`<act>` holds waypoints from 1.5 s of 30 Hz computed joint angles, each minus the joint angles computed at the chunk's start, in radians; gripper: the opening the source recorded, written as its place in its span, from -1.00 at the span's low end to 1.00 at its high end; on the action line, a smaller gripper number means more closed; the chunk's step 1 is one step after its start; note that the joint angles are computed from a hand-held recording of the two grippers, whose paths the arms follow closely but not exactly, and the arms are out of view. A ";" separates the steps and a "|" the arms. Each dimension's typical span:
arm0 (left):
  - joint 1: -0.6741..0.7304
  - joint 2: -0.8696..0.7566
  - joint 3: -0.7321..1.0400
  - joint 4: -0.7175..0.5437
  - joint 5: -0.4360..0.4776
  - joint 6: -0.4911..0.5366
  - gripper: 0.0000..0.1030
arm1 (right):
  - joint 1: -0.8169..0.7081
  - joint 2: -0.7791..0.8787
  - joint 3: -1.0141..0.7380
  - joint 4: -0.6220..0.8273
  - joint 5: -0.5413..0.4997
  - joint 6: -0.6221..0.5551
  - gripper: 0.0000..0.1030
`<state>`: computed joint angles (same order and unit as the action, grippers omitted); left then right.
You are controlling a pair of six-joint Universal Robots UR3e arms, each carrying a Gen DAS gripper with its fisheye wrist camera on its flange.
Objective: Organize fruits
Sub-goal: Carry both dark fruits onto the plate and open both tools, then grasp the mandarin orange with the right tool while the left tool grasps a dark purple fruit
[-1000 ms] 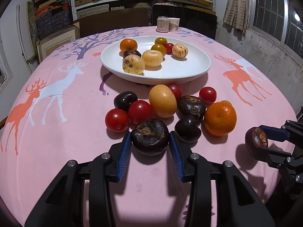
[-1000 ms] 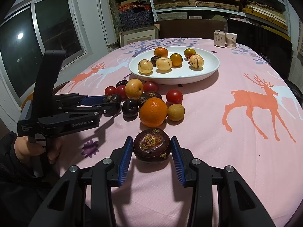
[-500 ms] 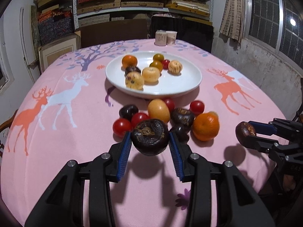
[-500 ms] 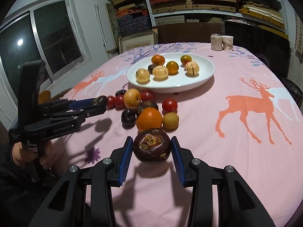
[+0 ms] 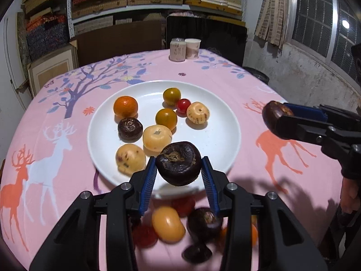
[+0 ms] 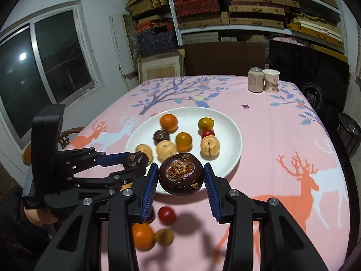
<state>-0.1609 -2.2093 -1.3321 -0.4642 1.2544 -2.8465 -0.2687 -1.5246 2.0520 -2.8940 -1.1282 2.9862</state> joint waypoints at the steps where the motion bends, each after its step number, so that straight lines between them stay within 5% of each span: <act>1: -0.007 -0.041 0.060 -0.032 0.006 -0.006 -0.23 | 0.007 0.049 -0.049 0.018 -0.012 0.003 -0.20; 7: -0.034 -0.210 0.316 -0.176 0.049 -0.010 -0.19 | 0.052 0.300 -0.270 0.065 -0.065 0.020 -0.18; 9: -0.032 -0.221 0.326 -0.173 0.052 -0.019 0.10 | 0.050 0.331 -0.289 0.057 -0.049 0.025 -0.04; 13: -0.020 -0.165 0.221 -0.078 0.050 -0.035 0.47 | 0.038 0.318 -0.238 -0.006 -0.033 0.047 0.03; 16: 0.007 -0.072 0.077 -0.009 0.014 -0.024 0.49 | 0.031 0.245 -0.145 -0.045 -0.023 0.052 0.03; 22: 0.105 0.195 -0.384 0.231 -0.063 0.026 0.82 | 0.017 0.007 0.120 -0.096 0.012 0.002 0.03; 27: 0.171 0.336 -0.671 0.310 -0.095 0.126 0.84 | 0.056 -0.158 0.361 -0.162 0.009 -0.036 0.03; 31: 0.152 0.345 -0.791 0.405 -0.044 0.185 0.84 | 0.152 -0.136 0.460 -0.313 -0.066 -0.014 0.02; 41: 0.106 0.301 -0.802 0.488 0.018 0.164 0.84 | 0.299 0.056 0.336 -0.394 -0.215 0.094 0.00; 45: 0.097 0.296 -0.789 0.477 0.028 0.165 0.84 | 0.319 0.116 0.282 -0.380 -0.251 0.105 -0.19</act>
